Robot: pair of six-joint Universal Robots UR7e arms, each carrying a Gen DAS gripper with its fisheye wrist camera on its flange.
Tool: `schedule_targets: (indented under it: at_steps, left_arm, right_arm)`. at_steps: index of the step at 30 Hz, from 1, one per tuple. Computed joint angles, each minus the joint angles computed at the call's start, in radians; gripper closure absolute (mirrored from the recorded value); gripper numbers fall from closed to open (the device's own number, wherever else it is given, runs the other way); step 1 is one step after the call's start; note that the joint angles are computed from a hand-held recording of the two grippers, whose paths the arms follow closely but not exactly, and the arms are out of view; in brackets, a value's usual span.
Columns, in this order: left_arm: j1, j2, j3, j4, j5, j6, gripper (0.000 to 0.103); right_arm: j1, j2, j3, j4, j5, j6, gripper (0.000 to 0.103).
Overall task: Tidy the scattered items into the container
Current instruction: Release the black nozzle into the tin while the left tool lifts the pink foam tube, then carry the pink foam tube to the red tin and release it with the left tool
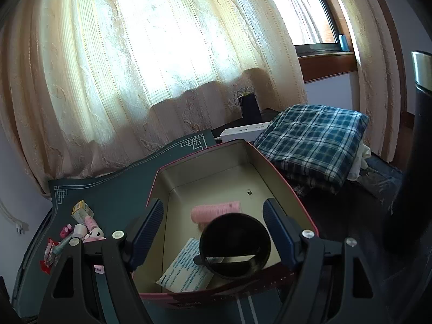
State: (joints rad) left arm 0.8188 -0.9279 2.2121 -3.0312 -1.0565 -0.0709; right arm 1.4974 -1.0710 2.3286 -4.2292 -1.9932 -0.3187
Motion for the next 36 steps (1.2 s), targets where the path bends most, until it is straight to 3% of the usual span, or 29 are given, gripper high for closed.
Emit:
schedule_targets:
  at_steps: [2,5,7,9,16,22,29,36]
  left_arm:
    - [-0.004,0.013,-0.002,0.001,0.020,0.005,0.051]
    - [-0.008,0.022,-0.003,-0.013,0.038,0.017,0.069]
    - [-0.002,0.021,-0.003,-0.022,0.024,0.014,0.069]
    - [-0.003,0.020,-0.002,-0.031,0.021,0.012,0.070]
    - [-0.026,0.013,-0.012,-0.067,0.011,0.038,0.070]
    - [-0.054,0.052,-0.078,-0.048,-0.048,0.075,0.070]
    - [-0.094,0.137,-0.203,-0.014,-0.156,0.126,0.070]
    - [-0.114,0.244,-0.359,0.016,-0.245,0.172,0.070]
  right_arm:
    - [-0.006,0.004,0.008,-0.011,0.020,-0.006,0.024]
    - [-0.021,-0.010,0.022,0.032,0.079,-0.017,0.024]
    - [-0.050,-0.050,0.037,0.140,0.168,0.002,0.023]
    - [-0.069,-0.064,0.044,0.175,0.208,0.027,0.023]
    - [-0.042,0.024,0.027,-0.091,0.074,-0.029,0.023]
    - [-0.012,0.100,-0.012,-0.291,-0.056,-0.096,0.023]
    - [0.019,0.136,-0.052,-0.376,-0.143,-0.155,0.022]
    - [0.010,0.129,-0.039,-0.410,-0.124,-0.143,0.022]
